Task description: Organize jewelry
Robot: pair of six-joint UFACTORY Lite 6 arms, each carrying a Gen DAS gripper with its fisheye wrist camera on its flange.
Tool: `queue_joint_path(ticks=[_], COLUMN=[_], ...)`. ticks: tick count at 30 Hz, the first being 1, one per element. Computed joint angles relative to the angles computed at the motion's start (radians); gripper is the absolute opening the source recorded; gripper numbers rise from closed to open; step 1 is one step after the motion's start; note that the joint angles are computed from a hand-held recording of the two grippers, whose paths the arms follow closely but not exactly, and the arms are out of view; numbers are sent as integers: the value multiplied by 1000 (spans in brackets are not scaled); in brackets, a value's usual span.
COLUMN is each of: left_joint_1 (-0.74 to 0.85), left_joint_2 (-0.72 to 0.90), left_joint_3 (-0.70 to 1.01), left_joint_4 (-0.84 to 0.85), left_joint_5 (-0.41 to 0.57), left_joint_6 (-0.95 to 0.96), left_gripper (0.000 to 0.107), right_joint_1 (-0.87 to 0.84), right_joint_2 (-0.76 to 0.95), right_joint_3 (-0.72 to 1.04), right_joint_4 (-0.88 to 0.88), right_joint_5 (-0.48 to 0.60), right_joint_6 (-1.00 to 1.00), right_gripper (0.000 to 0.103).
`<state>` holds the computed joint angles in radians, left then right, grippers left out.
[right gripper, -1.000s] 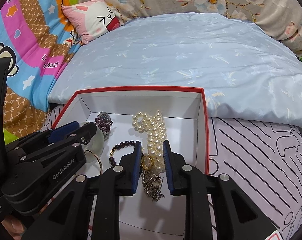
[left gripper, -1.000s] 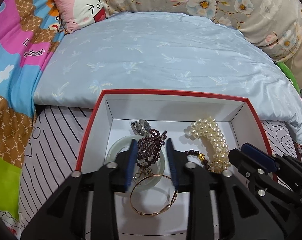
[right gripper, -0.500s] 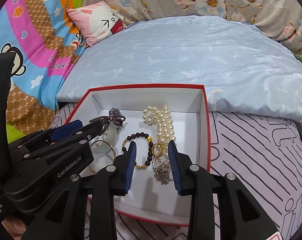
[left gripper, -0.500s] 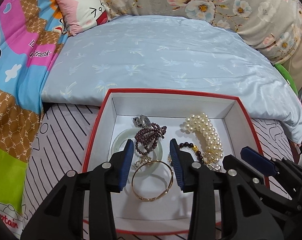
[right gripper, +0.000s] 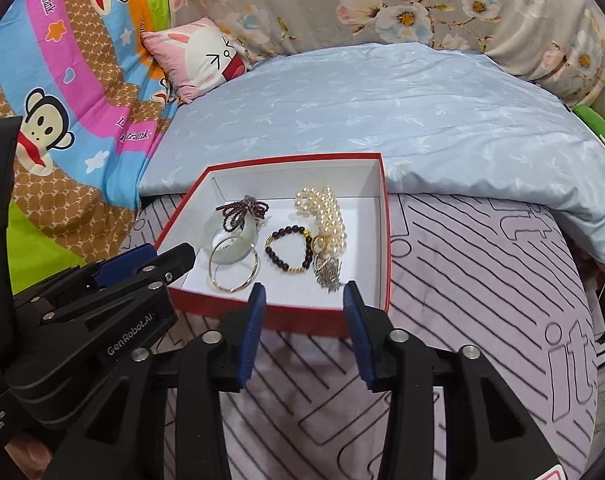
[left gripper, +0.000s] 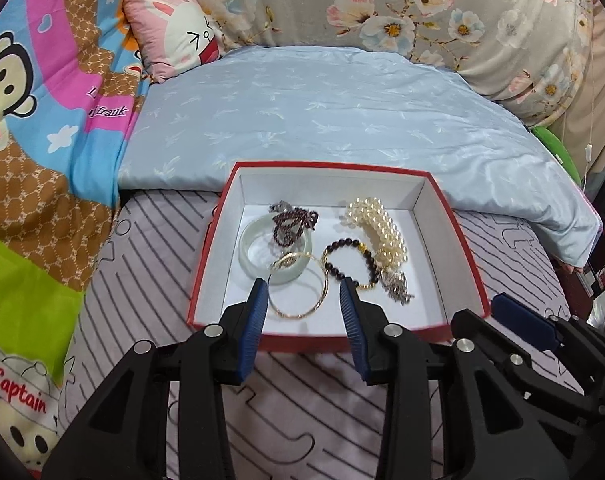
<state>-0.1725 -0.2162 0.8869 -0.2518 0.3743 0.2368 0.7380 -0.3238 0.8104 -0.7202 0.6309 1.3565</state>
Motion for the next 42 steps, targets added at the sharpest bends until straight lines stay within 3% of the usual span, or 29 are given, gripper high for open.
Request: queue_joint_path(ticks=[13, 18, 26, 42], left_joint_1=[31, 56, 74, 46], left_joint_2=[-228, -278, -310, -373], left_joint_3=[-188, -241, -262, -280], left_joint_4=[76, 177, 248, 336], left_joint_5=[72, 63, 68, 94], left_joint_6=[-70, -184, -247, -342], left_gripper=[38, 73, 90, 92], right_joint_1=[258, 299, 335, 361], right_joint_2=[-26, -51, -87, -118], right_joint_3=[-2, -34, -74, -84], right_joint_4=[-70, -85, -104, -102], right_joint_5=[245, 293, 329, 360], right_joint_6=[191, 261, 327, 362], right_gripper=[44, 63, 73, 77])
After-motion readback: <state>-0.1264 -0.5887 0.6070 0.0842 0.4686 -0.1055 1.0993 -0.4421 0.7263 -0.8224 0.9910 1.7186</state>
